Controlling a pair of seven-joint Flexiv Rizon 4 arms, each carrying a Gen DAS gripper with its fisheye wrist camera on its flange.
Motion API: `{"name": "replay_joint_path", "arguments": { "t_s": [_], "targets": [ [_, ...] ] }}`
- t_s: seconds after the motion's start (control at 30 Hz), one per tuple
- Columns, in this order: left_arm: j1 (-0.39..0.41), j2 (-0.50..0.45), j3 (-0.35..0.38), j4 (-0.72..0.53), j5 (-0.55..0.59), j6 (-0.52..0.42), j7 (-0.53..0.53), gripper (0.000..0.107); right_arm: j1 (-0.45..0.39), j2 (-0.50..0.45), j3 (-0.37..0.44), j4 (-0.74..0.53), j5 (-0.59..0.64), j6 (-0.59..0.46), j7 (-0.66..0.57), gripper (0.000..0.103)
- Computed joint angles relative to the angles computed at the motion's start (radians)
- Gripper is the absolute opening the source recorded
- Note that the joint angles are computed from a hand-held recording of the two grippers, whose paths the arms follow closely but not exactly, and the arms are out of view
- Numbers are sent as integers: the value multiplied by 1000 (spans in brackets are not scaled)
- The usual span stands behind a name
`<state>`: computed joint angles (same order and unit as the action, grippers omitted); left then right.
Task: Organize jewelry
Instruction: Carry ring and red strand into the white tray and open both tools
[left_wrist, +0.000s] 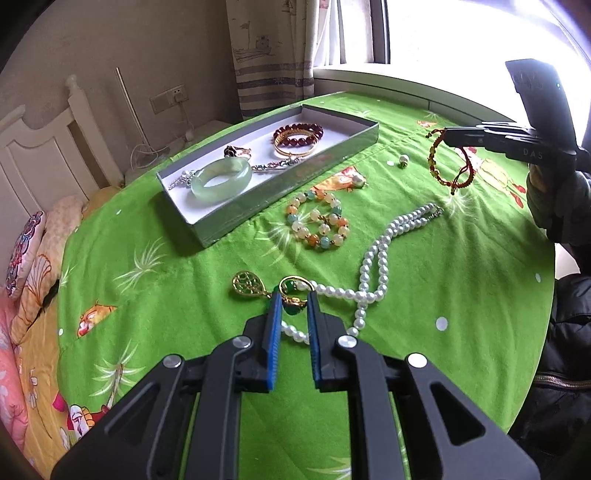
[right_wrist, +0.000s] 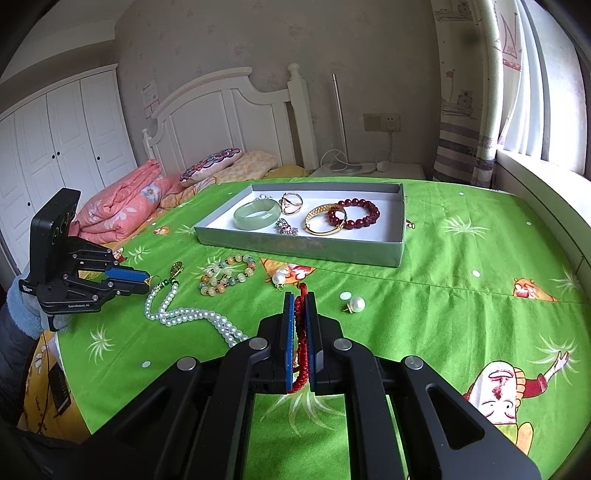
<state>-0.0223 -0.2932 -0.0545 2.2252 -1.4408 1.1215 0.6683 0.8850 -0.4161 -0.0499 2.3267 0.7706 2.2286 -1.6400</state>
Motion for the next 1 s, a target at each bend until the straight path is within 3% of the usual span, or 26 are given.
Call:
{"name": "replay_joint_path", "arguments": {
  "t_s": [0.23,0.47,0.63,0.8,0.93,1.0],
  "targets": [
    [-3,5,-13,-64,29,-34,-82,13,26,22,-86,-49,18,-66,-78,8],
    [-21,-64,-60,-192,67,-34,-243,13,-19,10,-165,-113,-90,-155,-28,8],
    [-38,-157,-107,-318,95,21,-407,13,-223,-18,-56,-165,-270,-168,137,8],
    [-60,-270,-152,-442,177,140,-622,13,-309,-70,-46,-229,-375,-227,262,8],
    [-106,-359,-123,-522,355,204,-829,13,-387,-114,2,-254,-460,-255,352,8],
    [-145,-401,-75,-562,461,218,-942,13,-386,-128,-10,-258,-492,-275,378,8]
  ]
}}
